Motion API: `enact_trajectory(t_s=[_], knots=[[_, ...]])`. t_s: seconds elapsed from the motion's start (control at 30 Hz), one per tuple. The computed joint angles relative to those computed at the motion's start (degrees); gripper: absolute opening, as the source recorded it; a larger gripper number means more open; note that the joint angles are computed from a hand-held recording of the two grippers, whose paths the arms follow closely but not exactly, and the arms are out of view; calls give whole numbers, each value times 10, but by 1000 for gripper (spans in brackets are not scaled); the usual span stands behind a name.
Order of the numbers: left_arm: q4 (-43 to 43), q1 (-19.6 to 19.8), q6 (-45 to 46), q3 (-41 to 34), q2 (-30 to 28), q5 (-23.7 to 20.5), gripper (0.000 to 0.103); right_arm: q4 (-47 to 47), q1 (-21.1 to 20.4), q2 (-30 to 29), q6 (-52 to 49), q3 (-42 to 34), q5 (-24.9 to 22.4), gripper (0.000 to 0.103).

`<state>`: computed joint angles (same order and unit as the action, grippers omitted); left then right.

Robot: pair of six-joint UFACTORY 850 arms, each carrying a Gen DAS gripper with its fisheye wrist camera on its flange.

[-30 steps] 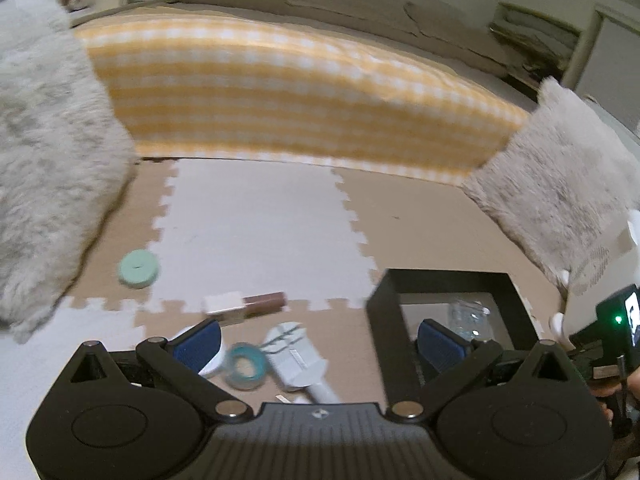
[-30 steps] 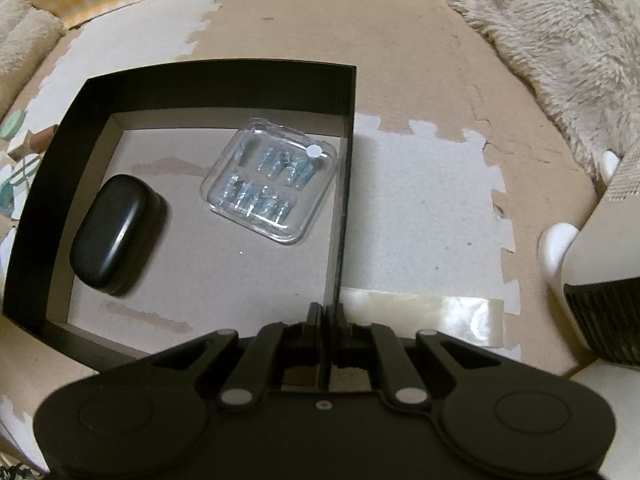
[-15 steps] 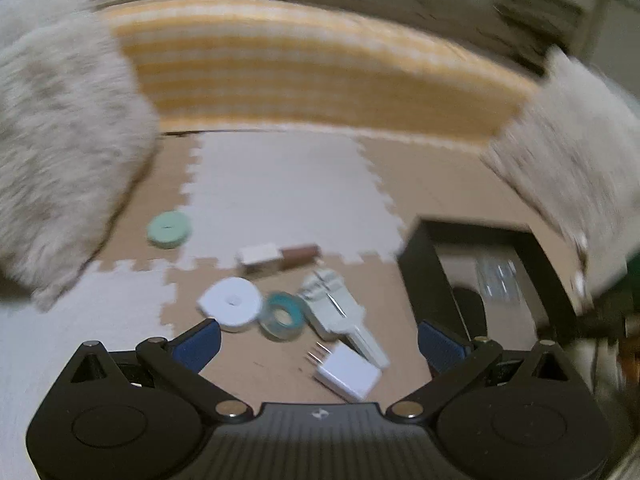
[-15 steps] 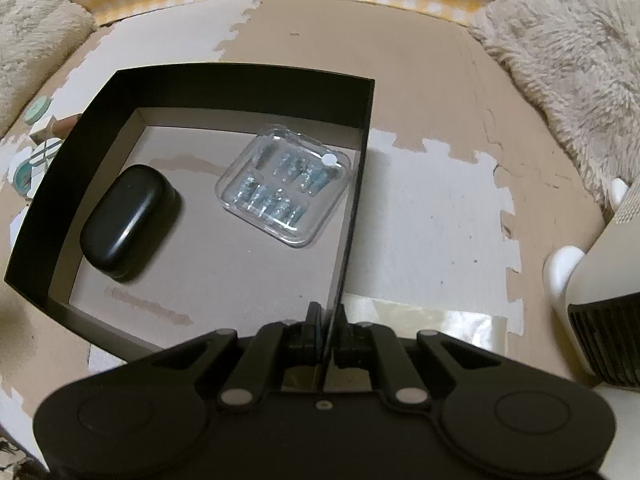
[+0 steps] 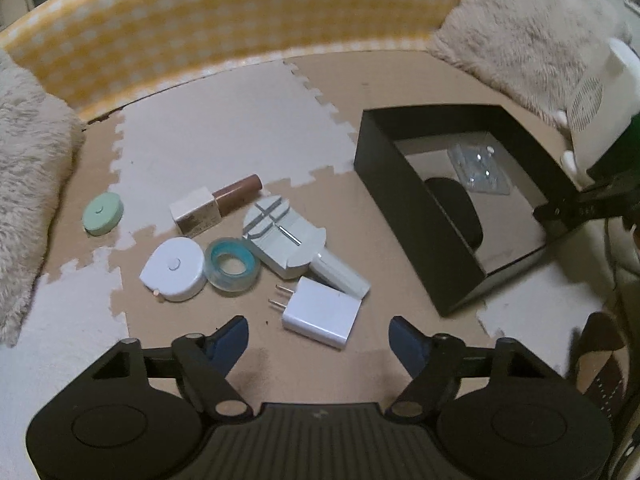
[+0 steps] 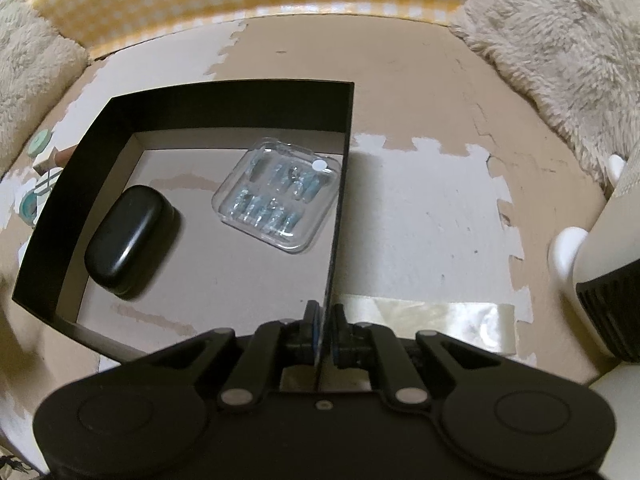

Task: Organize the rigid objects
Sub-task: 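Move the left tool back to the items and grasp the white charger plug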

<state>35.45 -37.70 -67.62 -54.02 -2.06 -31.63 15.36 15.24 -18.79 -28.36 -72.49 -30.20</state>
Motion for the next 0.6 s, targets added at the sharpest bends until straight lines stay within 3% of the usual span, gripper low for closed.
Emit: enact_trajectory(t_s=[0.3,0.6], knots=[[-12,15,28,6,-4,16,70,0,0,1,11,2,2,6],[-13,23,95,-3,-32,37,57,2,0,1,11,3,3,6]])
